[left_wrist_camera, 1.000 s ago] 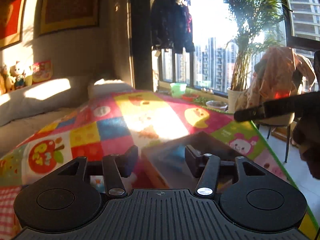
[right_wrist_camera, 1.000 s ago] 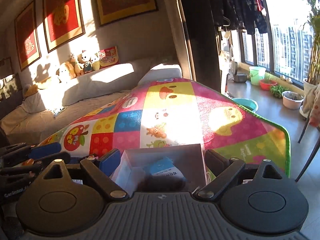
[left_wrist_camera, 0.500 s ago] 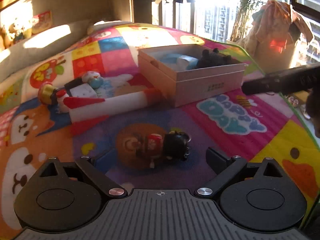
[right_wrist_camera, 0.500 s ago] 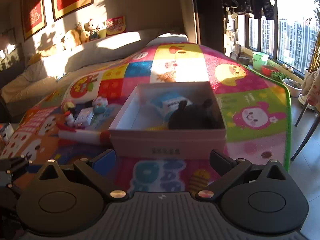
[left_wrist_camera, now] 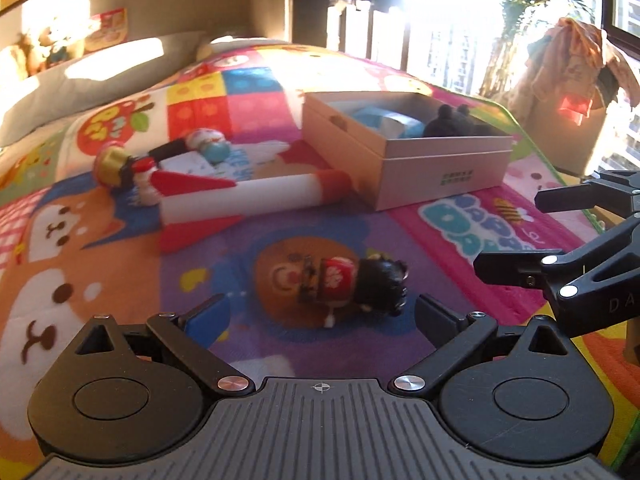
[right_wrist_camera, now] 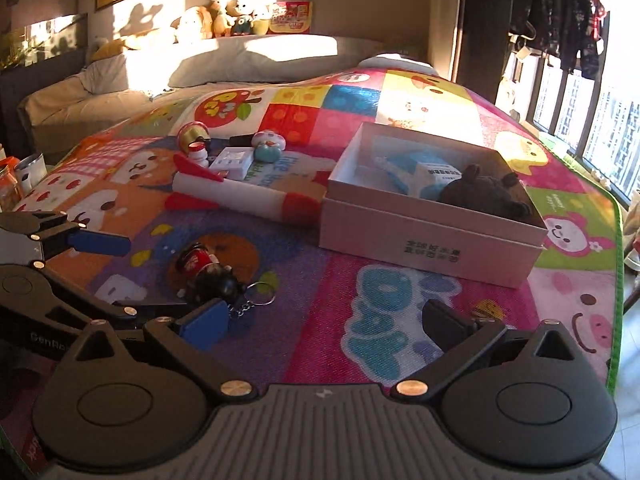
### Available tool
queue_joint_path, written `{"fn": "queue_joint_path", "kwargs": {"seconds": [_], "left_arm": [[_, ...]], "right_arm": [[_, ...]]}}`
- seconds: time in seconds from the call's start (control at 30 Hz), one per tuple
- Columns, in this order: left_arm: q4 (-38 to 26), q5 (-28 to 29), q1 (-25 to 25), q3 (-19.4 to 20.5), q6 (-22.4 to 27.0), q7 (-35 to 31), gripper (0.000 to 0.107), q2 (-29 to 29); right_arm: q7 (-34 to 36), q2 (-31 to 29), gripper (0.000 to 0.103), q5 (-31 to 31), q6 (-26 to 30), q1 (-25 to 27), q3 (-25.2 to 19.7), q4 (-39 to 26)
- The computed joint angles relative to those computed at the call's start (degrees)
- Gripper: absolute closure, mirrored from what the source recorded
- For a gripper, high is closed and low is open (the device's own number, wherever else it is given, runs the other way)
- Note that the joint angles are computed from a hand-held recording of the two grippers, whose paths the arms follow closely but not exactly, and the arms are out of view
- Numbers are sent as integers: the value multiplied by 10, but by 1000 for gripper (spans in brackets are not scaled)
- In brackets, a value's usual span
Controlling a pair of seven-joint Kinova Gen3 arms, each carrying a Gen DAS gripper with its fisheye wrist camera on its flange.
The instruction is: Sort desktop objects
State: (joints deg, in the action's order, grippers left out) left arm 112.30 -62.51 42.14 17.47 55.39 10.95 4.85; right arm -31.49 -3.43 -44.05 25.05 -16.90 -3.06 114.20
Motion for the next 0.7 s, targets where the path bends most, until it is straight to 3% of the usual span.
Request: {"fn": "queue_joint_path", "kwargs": {"seconds": [0.1,0.23,0.3,0.43,0.7], "left_arm": [[-10,-15,-6,-6,-23,-21,9,15],[-39,-7,-3,-20,-22,-68,24,41],[-51,3,2,-27,-12,-82,37,51],[-54,10,19,-31,-2,-87,37,44],[-69,20,30,5,-18,-118,37,-9]], "right_arm": [[-33,0,0,28,-15,8,-1,3],[-64,3,0,44,-19,19,8,8],[-75,4,0,49,-18,26,12,10],[-72,2,0,44,-20,35,19,18],[-51,-12,0,38,8,44,36,27]]}}
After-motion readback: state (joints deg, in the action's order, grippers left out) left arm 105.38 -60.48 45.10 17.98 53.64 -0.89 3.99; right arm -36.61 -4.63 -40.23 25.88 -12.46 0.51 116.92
